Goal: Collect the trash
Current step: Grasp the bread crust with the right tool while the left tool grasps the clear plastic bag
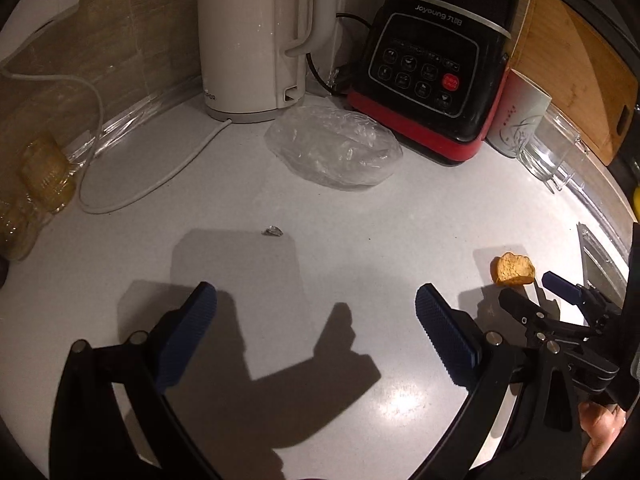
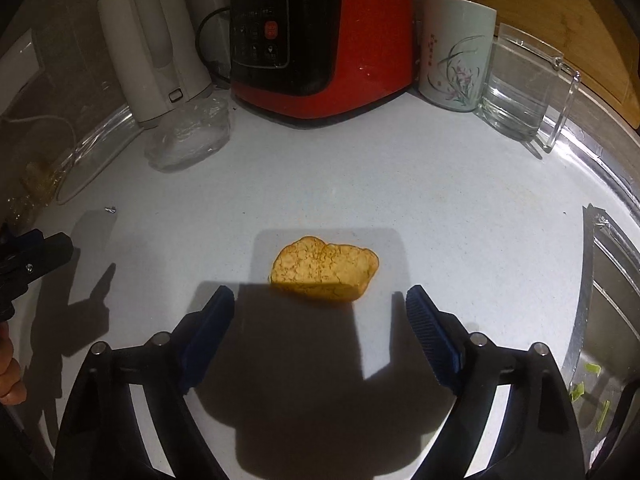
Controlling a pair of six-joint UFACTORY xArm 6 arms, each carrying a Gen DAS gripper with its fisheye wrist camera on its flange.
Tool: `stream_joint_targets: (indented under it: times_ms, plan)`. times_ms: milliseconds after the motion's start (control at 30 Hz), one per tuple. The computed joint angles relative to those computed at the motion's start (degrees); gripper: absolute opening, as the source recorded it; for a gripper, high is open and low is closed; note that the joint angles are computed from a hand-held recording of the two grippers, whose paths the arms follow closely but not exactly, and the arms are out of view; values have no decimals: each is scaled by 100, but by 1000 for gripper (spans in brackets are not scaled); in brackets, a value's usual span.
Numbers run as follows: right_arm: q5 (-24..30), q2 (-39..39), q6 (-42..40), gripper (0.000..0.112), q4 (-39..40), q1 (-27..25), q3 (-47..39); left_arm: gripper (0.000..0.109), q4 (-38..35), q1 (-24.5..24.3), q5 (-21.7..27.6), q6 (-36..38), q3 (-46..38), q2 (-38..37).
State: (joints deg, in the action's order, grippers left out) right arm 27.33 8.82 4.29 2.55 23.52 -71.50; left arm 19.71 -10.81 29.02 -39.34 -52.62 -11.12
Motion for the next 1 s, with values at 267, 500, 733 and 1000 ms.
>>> stream_joint_targets:
  times_ms: [267, 500, 733, 1000]
  plan:
    - [48, 306, 168, 57, -417, 79, -375, 95, -177, 59, -240, -35, -813, 877]
    - [-11, 280, 192, 43, -364, 102, -377, 95, 184, 44, 155, -441, -2237, 2047]
    - [70, 286, 18, 39, 127, 51, -438, 79, 299, 4, 924, -442, -3347, 2951]
    - [143, 267, -245, 39, 652, -10, -439, 29, 207, 25, 1059, -226, -3453, 3108]
